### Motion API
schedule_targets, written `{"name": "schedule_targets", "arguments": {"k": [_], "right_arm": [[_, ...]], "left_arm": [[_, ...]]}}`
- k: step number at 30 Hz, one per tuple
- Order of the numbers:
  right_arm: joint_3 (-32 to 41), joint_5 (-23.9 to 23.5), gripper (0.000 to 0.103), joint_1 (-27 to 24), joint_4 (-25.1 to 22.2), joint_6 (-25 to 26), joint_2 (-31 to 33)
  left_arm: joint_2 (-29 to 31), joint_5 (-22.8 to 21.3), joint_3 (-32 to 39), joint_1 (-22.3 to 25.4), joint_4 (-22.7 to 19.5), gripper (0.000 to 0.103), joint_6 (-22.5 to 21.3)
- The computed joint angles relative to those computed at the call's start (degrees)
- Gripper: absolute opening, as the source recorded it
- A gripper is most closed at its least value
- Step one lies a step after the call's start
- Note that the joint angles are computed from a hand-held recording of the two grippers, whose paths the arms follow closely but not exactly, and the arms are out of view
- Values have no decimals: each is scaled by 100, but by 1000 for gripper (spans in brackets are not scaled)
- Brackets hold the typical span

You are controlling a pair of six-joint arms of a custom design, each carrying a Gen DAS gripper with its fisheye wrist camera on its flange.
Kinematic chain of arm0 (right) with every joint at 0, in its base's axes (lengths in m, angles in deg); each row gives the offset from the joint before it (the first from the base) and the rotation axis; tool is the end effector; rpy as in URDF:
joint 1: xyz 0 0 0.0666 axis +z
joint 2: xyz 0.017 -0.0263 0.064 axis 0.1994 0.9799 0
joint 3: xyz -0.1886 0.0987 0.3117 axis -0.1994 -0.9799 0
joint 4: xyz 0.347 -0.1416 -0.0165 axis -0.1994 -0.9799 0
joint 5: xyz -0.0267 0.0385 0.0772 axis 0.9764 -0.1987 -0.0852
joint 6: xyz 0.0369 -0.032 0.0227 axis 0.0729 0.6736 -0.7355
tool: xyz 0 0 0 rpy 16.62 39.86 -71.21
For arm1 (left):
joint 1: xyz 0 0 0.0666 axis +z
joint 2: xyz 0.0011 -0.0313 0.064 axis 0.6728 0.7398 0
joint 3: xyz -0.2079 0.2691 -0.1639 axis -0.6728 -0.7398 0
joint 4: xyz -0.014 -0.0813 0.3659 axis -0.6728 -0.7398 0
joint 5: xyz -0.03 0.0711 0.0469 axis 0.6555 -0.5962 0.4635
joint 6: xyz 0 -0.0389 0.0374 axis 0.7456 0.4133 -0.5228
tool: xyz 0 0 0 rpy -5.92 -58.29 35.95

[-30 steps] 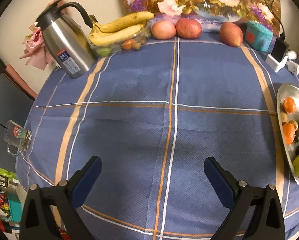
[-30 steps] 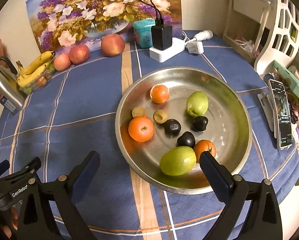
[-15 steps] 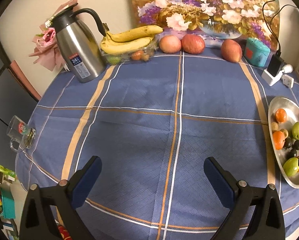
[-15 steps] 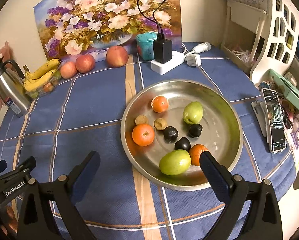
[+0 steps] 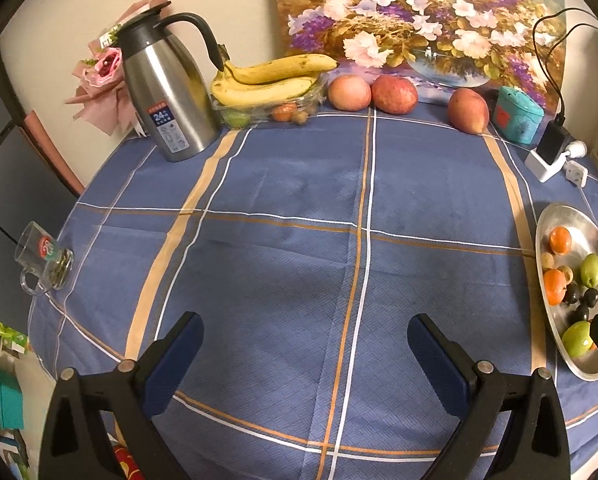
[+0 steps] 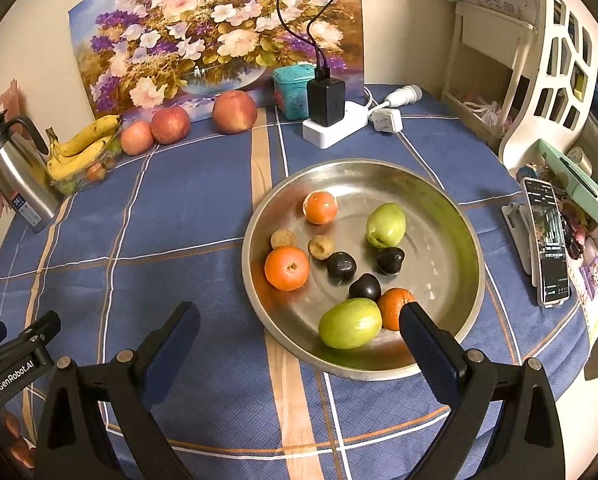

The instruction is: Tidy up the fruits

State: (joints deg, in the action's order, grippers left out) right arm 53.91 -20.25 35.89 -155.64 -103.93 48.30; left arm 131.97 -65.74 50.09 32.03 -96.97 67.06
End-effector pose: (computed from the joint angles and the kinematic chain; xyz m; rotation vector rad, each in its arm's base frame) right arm 0.4902 0.2070 0.4133 0.4610 2.5286 -0.1212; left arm 0.5372 -0.0901 0.4014 0.0191 2.6120 0.1725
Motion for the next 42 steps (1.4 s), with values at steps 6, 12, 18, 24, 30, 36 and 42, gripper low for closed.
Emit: {"name": "schedule_targets", "arguments": {"k": [6, 12, 18, 24, 30, 36, 42], "right_arm": [[64, -57, 100, -10, -71, -3, 53], [89, -112, 100, -22, -107, 3, 71], [100, -145, 100, -26, -116, 4, 81], [125, -173, 100, -27, -134, 18, 108], [135, -202, 100, -32, -146, 31, 122], [135, -202, 100, -27, -147, 23, 127], [140, -201, 100, -27, -150, 18, 131]], "left_arm": [[57, 81, 60, 21, -116, 103, 51], [100, 88, 103, 38, -185, 103, 76], [117, 67, 106, 48, -197, 103, 100], [117, 65, 103, 51, -194, 103, 97], [126, 76, 103, 66, -205, 103, 88], [126, 79, 99, 71, -202, 103, 82], [129, 84, 104, 75, -205, 103, 68]]}}
